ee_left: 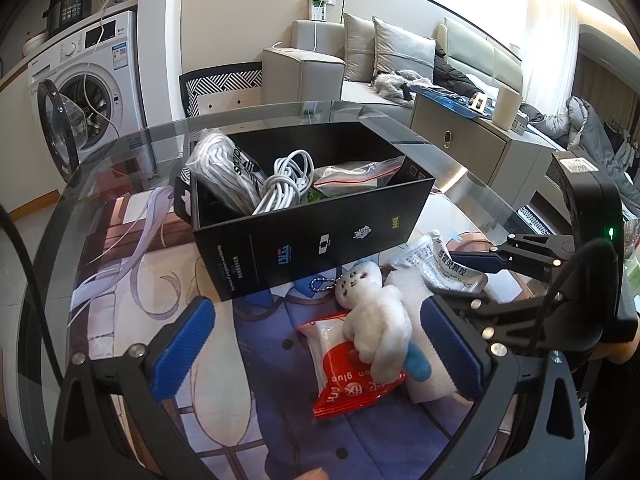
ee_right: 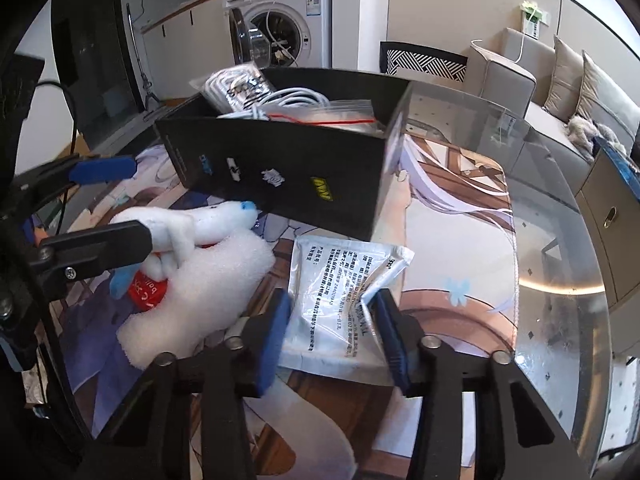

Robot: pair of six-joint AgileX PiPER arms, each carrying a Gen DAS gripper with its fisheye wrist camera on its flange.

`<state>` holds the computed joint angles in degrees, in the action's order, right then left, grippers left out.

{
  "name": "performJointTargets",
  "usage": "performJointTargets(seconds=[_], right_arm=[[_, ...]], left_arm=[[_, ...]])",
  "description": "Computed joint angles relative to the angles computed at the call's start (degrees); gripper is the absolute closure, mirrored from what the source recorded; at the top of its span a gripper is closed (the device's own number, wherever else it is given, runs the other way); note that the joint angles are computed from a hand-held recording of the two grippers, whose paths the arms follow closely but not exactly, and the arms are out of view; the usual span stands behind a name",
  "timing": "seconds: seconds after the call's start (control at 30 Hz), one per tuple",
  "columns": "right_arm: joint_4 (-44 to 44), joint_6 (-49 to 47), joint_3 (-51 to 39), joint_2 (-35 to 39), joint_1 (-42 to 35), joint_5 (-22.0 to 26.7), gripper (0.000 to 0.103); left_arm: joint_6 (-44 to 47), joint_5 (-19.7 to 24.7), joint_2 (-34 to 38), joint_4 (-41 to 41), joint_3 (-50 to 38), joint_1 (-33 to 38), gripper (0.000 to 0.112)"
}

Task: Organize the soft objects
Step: 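Grasp the white plush toy with the left gripper while the right holds the sachet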

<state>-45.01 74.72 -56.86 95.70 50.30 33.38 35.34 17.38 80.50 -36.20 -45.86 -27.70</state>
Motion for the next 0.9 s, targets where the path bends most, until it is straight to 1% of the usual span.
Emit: performJointTargets(seconds=[0.07, 0.33, 0.53, 0.57, 0.6, 0.7, 0.73, 0.77, 0.8, 0.83, 0.87, 0.9], right_arm=[[0.1, -0.2, 0.9, -0.9, -0.5, -1.0, 0.066], [-0.3, -0.3, 1.6, -2.2, -0.5, -1.4, 0.068], [-1.6, 1.3, 2.8, -4.2, -0.5, -1.7, 0.068], [-1.8, 1.4, 3.0, -4.4, -0.4, -1.6, 0.068], [-1.9, 1.5, 3.1, -4.6, -0.4, -1.5, 0.068], [-2.4, 2.1, 3.5, -5.2, -0.3, -1.4, 0.068], [-2.4, 2.1, 3.7, -5.4, -0.3, -1.5, 0.068], [-2.5, 2.2, 3.8, -5.5, -0.4, -1.5, 0.068], [-2.5, 2.2, 3.7, -5.5, -0.3, -1.4, 0.068], [-2.5, 2.2, 3.8, -5.5, -0.4, -1.5, 0.068], [-2.5, 2.2, 3.7, -5.4, -0.4, -1.5, 0.068], [-2.5, 2.2, 3.7, -5.5, -0.3, -1.4, 0.068]], left_arm=[[0.7, 0.1, 0.1, -0.6, 0.0, 0.1, 0.009], [0.0, 0.7, 0.6, -0.2, -0.6, -0.2, 0.009], [6.8, 2.7, 0.9, -7.6, -0.8, 1.3, 0.012], [8.1, 2.9, 1.1, -8.7, -0.8, 1.4, 0.018], [8.3, 3.1, 1.3, -8.6, -0.8, 1.3, 0.021], [8.7, 3.2, 2.2, -8.5, -1.0, 0.8, 0.037], [9.5, 3.5, 2.6, -9.1, -1.1, 0.8, 0.047], [11.5, 4.0, 2.8, -10.9, -1.0, 1.0, 0.055], [14.5, 4.5, 2.7, -13.7, -0.6, 1.2, 0.059], [16.4, 4.6, 2.5, -15.2, -0.3, 1.1, 0.067], [17.0, 4.6, 2.3, -15.5, -0.1, 0.9, 0.077], [17.9, 5.3, 2.2, -15.9, -0.1, 0.9, 0.083]])
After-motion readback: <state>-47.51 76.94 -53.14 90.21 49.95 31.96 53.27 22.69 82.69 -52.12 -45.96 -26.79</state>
